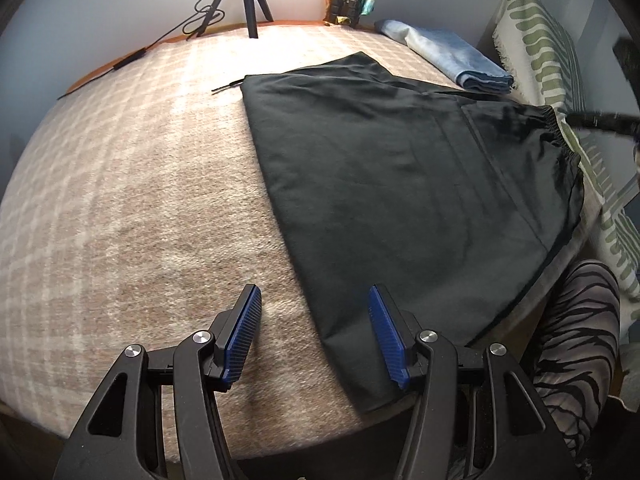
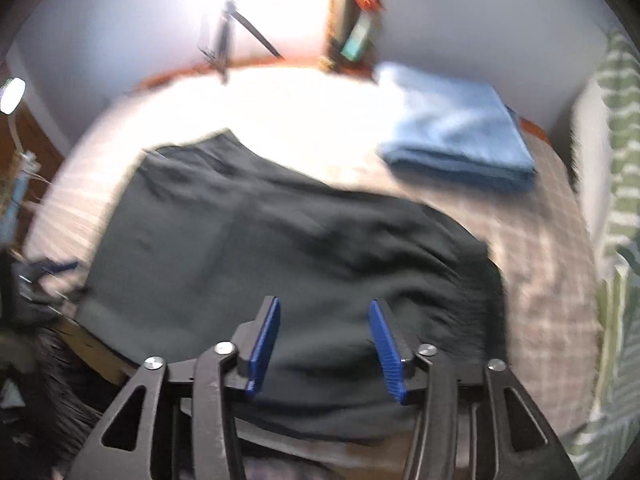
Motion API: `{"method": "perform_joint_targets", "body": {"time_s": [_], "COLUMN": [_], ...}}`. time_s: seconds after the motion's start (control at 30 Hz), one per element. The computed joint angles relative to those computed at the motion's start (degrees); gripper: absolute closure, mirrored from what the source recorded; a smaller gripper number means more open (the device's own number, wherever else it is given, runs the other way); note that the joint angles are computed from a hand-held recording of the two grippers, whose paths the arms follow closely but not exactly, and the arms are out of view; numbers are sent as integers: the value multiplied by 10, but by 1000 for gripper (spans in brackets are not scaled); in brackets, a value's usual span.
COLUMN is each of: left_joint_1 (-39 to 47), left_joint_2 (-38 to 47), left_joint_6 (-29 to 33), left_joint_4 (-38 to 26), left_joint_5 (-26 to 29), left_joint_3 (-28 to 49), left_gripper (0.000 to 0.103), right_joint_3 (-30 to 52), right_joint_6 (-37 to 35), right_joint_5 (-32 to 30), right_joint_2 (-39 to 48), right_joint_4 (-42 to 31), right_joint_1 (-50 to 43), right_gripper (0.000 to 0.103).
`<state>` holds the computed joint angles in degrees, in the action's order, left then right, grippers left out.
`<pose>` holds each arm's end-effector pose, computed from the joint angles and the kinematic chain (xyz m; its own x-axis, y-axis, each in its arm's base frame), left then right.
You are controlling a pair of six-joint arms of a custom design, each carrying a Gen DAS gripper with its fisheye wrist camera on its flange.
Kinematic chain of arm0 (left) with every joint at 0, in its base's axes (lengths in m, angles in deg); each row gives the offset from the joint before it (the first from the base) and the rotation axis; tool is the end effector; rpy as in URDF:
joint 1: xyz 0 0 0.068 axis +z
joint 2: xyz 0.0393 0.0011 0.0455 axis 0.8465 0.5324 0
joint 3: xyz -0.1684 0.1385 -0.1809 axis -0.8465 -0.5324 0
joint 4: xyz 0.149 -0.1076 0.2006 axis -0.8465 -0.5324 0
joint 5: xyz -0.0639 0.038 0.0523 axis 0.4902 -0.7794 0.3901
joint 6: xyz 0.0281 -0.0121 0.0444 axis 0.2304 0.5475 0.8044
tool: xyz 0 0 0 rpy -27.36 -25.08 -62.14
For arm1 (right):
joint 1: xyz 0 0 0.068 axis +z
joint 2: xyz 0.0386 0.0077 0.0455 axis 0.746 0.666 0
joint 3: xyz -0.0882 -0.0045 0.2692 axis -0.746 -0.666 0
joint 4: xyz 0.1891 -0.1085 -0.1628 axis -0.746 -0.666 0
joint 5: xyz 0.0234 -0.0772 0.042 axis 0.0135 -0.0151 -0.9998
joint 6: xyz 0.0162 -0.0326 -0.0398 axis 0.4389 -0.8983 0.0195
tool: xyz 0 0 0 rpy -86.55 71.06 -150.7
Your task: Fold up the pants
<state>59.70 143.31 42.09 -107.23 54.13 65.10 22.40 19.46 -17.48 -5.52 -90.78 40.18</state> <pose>0.3413 -0.0039 0.1551 -0.6952 0.5308 -0.4847 0.6592 0.7396 -0.1356 0.2476 -0.0340 0.2326 -0.8712 0.1276 -0.4740 0.1294 0.9912 0.0290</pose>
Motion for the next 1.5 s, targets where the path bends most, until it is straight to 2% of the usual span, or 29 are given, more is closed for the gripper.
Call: {"method": "perform_joint_targets", "body": {"time_s": [0.17,0.3,0.47,0.57,0.83,1.0,1.17,1.23,1.27,1.37,1.4,1.43,1.5], "left_joint_1": [1,17,37,43,47,40,31,28,27,26,24,22,22], "left_joint_2": [9,24,43,52,47,46,43,43,45,46,44,39,28], "left_joint_6": [-19,-46,-64,-62,-55,-61,-66,-69,-72,-75,-77,-81,-84], "left_joint_4": [4,-6,-25,-39,-31,-17,-7,-5,-5,-4,1,9,28], "left_joint_5": [21,57,100,122,168,174,183,185,187,190,188,185,177], "left_joint_3": [3,17,34,41,27,21,15,16,17,17,15,9,-6], "left_gripper": [48,52,78,88,91,91,91,91,91,91,91,91,90], "right_joint_3": [63,126,222,294,527,647,731,752,768,794,793,791,781], "right_joint_6": [73,122,154,184,218,221,219,210,204,192,187,187,190], "right_joint_5": [-27,-61,-78,-100,-69,-2,36,54,62,87,89,95,103], "right_joint_2": [53,138,275,358,556,640,697,711,721,736,735,733,723], "right_joint_4": [35,70,97,93,-16,-108,-176,-188,-199,-216,-216,-216,-215], "right_joint_1": [95,148,203,221,261,285,303,313,317,326,326,328,325], "right_gripper": [44,43,43,43,44,45,43,36,36,42,52,72,87]}}
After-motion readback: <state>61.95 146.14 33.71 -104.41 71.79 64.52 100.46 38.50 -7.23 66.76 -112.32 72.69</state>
